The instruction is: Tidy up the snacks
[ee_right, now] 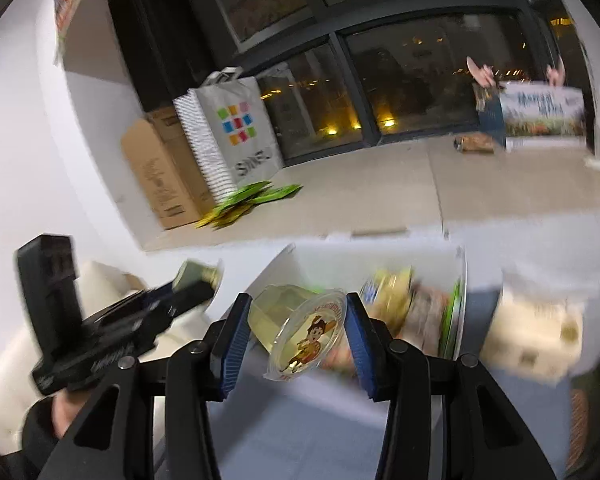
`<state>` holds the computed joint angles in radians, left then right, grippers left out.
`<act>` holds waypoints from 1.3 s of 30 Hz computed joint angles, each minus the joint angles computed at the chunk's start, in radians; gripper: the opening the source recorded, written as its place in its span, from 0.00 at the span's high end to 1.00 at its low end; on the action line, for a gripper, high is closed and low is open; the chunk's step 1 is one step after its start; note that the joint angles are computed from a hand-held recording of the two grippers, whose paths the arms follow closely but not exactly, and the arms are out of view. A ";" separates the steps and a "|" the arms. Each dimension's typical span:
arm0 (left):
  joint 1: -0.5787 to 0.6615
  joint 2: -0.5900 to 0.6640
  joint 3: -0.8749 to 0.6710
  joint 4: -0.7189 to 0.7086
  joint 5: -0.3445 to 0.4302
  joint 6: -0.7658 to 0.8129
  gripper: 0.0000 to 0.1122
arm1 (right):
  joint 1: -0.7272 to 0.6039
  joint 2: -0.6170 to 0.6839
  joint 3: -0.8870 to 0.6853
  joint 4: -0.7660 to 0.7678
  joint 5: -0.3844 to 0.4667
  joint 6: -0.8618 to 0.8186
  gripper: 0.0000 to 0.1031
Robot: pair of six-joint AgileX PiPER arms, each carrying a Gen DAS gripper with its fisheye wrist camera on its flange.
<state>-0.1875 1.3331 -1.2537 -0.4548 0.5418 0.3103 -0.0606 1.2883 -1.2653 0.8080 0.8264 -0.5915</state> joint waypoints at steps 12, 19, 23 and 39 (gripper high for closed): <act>0.011 0.193 -0.077 0.078 -0.028 -0.014 0.08 | 0.100 0.489 -0.562 -0.291 0.090 0.283 0.34; -0.036 0.122 -0.001 0.214 -0.037 -0.091 0.08 | 0.138 0.456 -0.457 -0.411 0.000 0.339 0.00; -0.125 0.024 0.075 0.518 -0.076 -0.365 0.08 | 0.188 0.366 -0.326 -0.558 -0.066 0.424 0.00; -0.987 -0.454 0.236 1.294 0.562 -1.352 0.08 | 0.375 -0.319 0.200 -0.958 -0.131 0.724 0.00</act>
